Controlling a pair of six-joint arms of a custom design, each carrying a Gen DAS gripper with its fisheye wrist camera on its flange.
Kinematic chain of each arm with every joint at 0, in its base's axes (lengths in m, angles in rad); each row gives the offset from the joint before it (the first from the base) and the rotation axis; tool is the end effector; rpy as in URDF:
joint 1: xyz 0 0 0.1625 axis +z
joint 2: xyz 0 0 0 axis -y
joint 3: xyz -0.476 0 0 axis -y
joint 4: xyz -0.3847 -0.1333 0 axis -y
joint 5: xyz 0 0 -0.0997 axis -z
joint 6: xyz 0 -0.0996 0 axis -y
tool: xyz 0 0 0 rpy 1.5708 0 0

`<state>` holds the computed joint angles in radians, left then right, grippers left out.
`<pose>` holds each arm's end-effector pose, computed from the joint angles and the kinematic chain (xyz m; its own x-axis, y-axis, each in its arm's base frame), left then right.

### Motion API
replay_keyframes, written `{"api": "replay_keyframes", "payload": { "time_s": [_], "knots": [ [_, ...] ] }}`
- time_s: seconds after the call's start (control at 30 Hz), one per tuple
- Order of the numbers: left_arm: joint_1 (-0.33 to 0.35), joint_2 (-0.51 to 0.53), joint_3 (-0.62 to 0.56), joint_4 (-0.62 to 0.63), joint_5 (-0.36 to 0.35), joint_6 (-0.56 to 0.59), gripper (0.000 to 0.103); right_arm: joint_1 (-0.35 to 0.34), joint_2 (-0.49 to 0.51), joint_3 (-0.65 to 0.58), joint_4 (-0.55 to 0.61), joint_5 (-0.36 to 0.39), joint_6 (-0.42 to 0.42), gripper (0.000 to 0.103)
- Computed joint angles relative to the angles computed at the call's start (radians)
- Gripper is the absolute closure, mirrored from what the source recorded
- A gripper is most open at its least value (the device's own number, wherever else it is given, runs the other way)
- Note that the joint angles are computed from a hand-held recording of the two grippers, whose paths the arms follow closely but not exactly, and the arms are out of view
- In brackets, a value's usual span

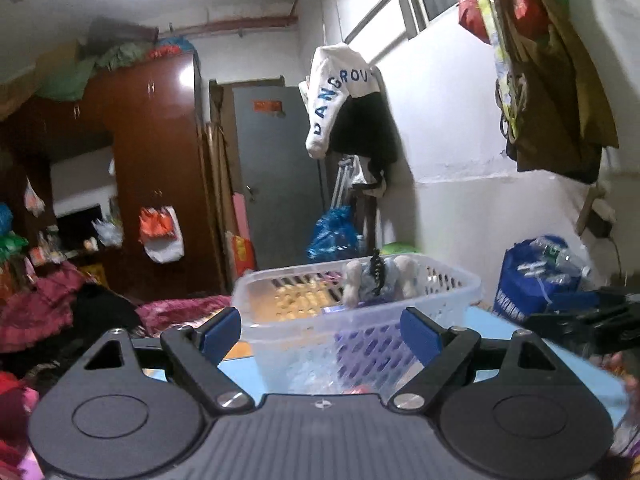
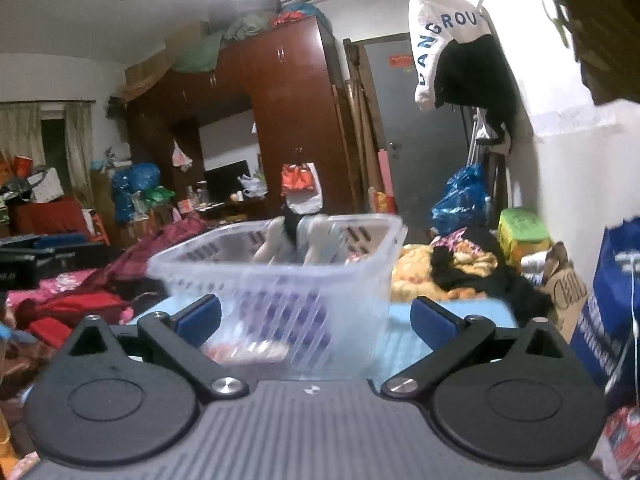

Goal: Organize objects
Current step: 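Lower the plush dog into the basket and open both grippers, then grasp the small dark bottle with the left gripper while the right grasps the wrapped white roll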

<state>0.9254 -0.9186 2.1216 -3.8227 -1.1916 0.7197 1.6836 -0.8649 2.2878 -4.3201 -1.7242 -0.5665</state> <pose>-0.1992 -0.5474 0.2221 -0.5056 0.4899 -0.7102 0.8419 0.1001 -0.5303 0.1719 -0.4687 0.2172 -0.8280 -0.0986 0.5519 -0.5589 0.2222 -0.7989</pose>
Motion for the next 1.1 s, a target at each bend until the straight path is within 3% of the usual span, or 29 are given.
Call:
{"api": "replay_keyframes", "payload": {
  "time_s": [0.17, 0.3, 0.5, 0.7, 0.97, 1.1],
  "knots": [
    [0.005, -0.036, 0.086, -0.077, 0.021, 0.026, 0.013, -0.009, 0.054, 0.06, -0.13, 0.051, -0.057, 0.0],
    [0.04, -0.054, 0.129, -0.1, 0.021, 0.012, 0.013, -0.03, 0.091, 0.068, -0.158, 0.077, -0.078, 0.0],
    [0.13, -0.031, 0.142, -0.112, -0.065, -0.05, 0.013, -0.061, 0.141, 0.063, -0.183, 0.077, -0.106, 0.0],
    [0.146, 0.048, 0.074, -0.133, -0.026, -0.023, 0.013, -0.052, 0.19, 0.045, -0.19, 0.042, -0.116, 0.0],
    [0.133, 0.125, -0.073, -0.015, 0.042, -0.018, 0.013, -0.035, 0.219, 0.005, -0.164, -0.038, -0.153, 0.0],
    [0.114, 0.161, -0.125, 0.022, 0.091, -0.003, 0.013, -0.039, 0.228, 0.011, -0.191, -0.039, -0.146, 0.001]
  ]
}}
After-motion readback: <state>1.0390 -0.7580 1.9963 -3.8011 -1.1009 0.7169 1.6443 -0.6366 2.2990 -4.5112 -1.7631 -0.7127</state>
